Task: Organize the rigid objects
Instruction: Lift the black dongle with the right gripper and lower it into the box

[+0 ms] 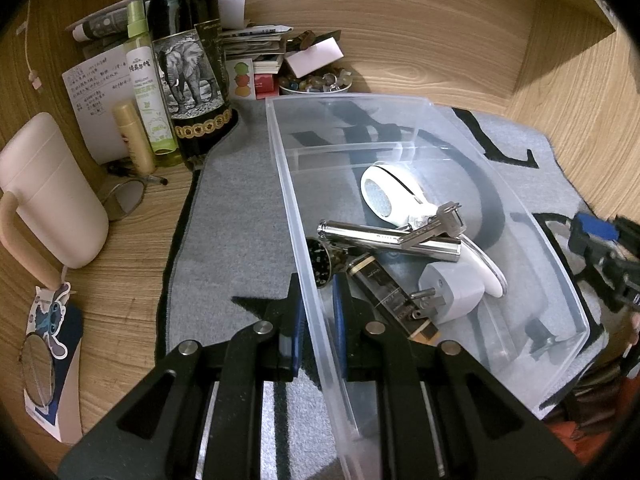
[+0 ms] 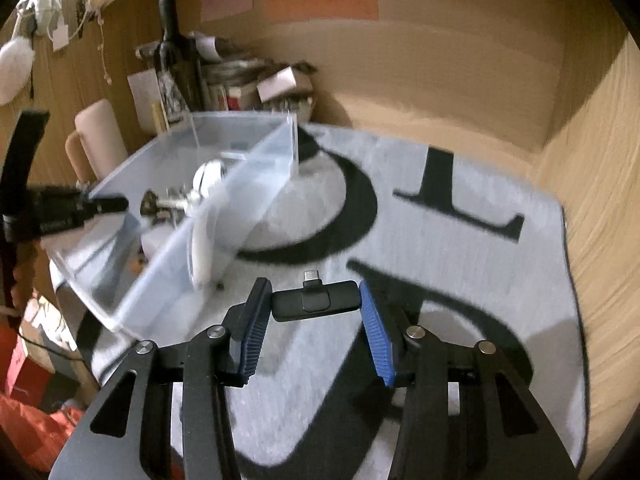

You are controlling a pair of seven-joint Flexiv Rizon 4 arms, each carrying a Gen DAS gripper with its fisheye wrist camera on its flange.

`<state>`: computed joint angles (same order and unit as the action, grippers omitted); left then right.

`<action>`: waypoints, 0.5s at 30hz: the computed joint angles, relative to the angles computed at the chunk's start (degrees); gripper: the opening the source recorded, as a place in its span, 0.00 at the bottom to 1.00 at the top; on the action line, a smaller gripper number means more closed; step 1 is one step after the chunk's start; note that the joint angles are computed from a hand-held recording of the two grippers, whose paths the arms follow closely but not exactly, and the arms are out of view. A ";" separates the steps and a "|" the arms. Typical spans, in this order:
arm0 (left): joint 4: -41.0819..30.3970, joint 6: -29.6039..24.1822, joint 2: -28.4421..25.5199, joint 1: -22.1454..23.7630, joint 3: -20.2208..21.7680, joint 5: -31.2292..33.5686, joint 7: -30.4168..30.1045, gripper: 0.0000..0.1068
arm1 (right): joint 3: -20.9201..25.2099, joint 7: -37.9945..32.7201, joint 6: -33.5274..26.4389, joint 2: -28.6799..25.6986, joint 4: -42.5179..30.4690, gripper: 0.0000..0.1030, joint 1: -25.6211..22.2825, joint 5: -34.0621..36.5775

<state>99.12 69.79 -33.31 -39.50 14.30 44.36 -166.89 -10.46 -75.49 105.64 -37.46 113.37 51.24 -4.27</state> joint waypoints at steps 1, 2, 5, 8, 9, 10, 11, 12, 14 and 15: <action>-0.02 -0.04 0.00 0.02 -0.03 0.01 0.02 0.12 | -0.20 -0.10 0.31 0.06 -0.22 0.41 0.17 0.02; 0.04 0.06 0.04 0.04 -0.03 0.09 -0.02 0.12 | -0.57 -0.26 0.61 0.05 -0.60 0.41 0.51 0.10; 0.03 0.06 0.04 0.09 -0.09 0.10 -0.06 0.12 | -0.94 -0.86 1.34 0.12 -1.76 0.41 1.09 0.36; 0.01 0.01 0.04 0.08 -0.10 0.13 -0.05 0.12 | -1.03 -1.88 1.98 0.05 -3.01 0.41 1.54 0.46; 0.05 0.19 0.03 0.12 -0.09 0.20 -0.12 0.12 | -0.90 -2.25 2.07 -0.02 -3.55 0.41 1.57 0.43; 0.09 0.28 0.04 0.15 -0.09 0.20 -0.16 0.12 | -0.73 -2.57 2.14 -0.12 -3.99 0.41 1.56 0.42; -0.01 0.26 -0.01 0.11 -0.12 0.17 -0.18 0.12 | -0.47 -2.92 2.16 -0.29 -4.69 0.41 1.49 0.26; -0.05 0.41 -0.06 0.13 -0.12 0.17 -0.22 0.12 | -0.11 -3.20 2.15 -0.39 -5.22 0.41 1.35 0.12; -0.14 0.58 -0.16 0.12 -0.16 0.06 -0.20 0.12 | 0.88 -3.76 2.26 -0.84 -6.52 0.41 0.87 -0.42; -0.16 0.64 -0.18 0.06 -0.12 0.04 -0.22 0.12 | 1.76 -3.99 2.19 -1.07 -7.21 0.41 0.28 -0.89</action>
<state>98.96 70.43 -33.49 -39.44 14.18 44.40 -167.10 -8.70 -79.48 107.83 -38.53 106.16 51.53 -5.16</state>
